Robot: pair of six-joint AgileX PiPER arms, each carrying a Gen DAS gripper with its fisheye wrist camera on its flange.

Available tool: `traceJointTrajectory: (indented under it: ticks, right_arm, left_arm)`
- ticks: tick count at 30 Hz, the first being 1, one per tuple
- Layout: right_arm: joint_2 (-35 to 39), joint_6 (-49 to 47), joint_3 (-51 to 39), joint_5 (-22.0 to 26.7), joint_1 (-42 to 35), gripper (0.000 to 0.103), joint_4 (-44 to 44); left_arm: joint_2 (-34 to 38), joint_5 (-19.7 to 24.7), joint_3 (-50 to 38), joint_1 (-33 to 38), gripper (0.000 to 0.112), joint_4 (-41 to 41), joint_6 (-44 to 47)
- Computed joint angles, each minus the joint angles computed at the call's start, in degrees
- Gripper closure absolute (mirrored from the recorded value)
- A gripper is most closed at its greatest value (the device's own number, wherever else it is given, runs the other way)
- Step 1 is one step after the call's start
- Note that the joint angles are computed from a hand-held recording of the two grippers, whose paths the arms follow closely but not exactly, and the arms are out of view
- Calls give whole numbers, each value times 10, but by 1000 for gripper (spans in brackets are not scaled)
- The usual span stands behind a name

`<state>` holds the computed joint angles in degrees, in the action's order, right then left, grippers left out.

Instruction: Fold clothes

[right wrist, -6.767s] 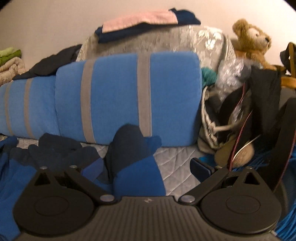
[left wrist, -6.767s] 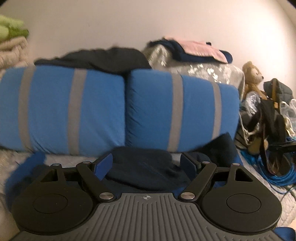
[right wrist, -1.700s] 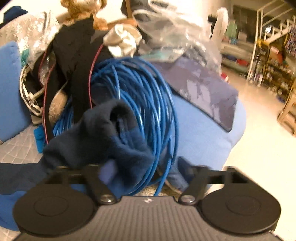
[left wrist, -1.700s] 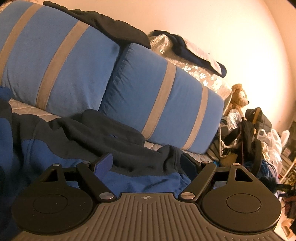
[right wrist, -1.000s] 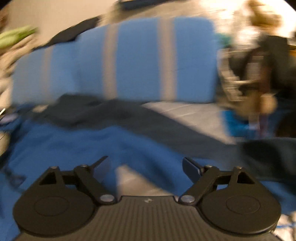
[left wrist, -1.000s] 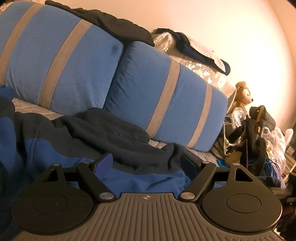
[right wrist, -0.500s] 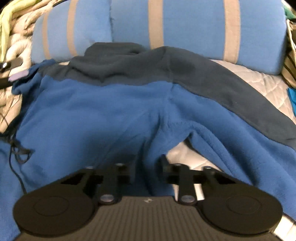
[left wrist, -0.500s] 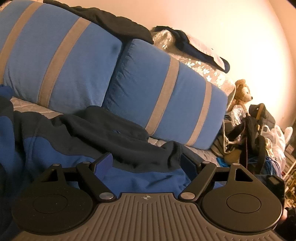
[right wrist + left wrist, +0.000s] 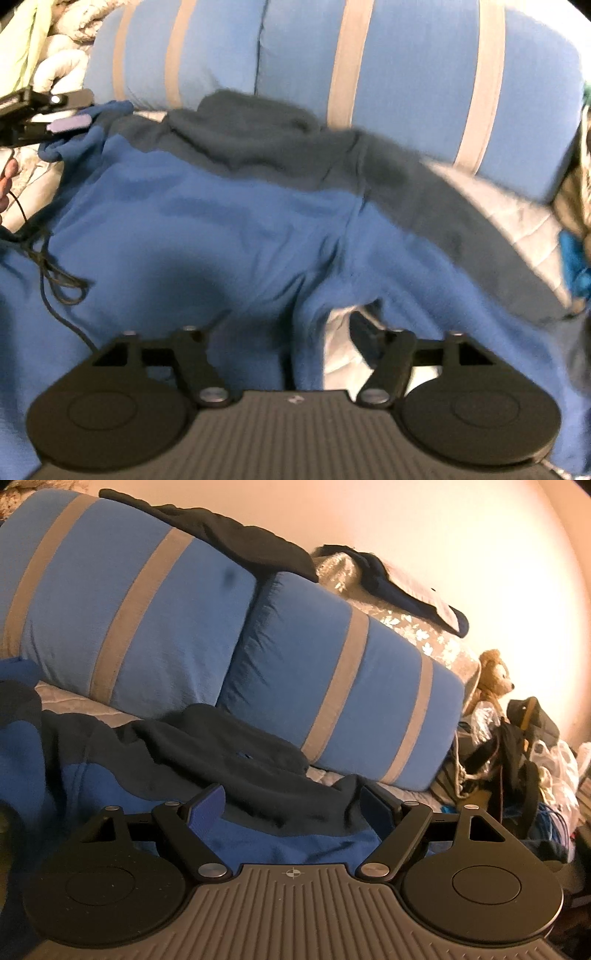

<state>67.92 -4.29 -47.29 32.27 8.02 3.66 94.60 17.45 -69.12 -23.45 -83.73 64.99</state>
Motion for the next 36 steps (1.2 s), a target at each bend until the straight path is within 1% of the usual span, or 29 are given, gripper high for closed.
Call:
traceJointTrajectory:
  ticks: [1,3,5,8,10,13,15,18,21,23,26,28,32,36]
  right_arm:
    - [-9,9,-6,6,2,21,-11]
    - [-24,25,-20,16,7,15,-29]
    - [-33,39,-37,26,14,14,-49]
    - [-43,59,-65,38,25,8,-82]
    - [-42,73,-86,42,35,5,-104]
    - [-35,81,-120,45,37,5,-107]
    - [-29,94,-142,45,40,4,-116]
    - [-22,175,-167,42,77,0,-199]
    - [-14,241,-183,37,118,0,-251]
    - [-8,281,-194,33,144,0,-282]
    - [5,318,-202,19,173,0,-296]
    - [16,340,-203,2,192,0,-301]
    - [54,413,-202,-38,222,0,-326]
    - [100,531,-197,-79,244,0,-375]
  left_arm:
    - [-3,-1,-1,1,32,11,-15]
    - [-11,4,-7,4,32,49,-56]
    - [-24,11,-13,8,32,107,-106]
    - [-45,30,-24,20,32,174,-158]
    - [-59,54,-33,36,32,211,-190]
    - [-80,98,-45,72,32,234,-194]
    - [-92,120,-53,96,32,245,-190]
    - [-105,149,-67,137,32,258,-181]
    - [-112,160,-79,174,32,289,-193]
    - [-114,158,-86,193,32,319,-205]
    - [-110,142,-94,215,32,368,-221]
    - [-104,131,-97,225,32,403,-236]
    - [-85,105,-95,242,32,475,-274]
    - [-52,91,-99,257,32,523,-302]
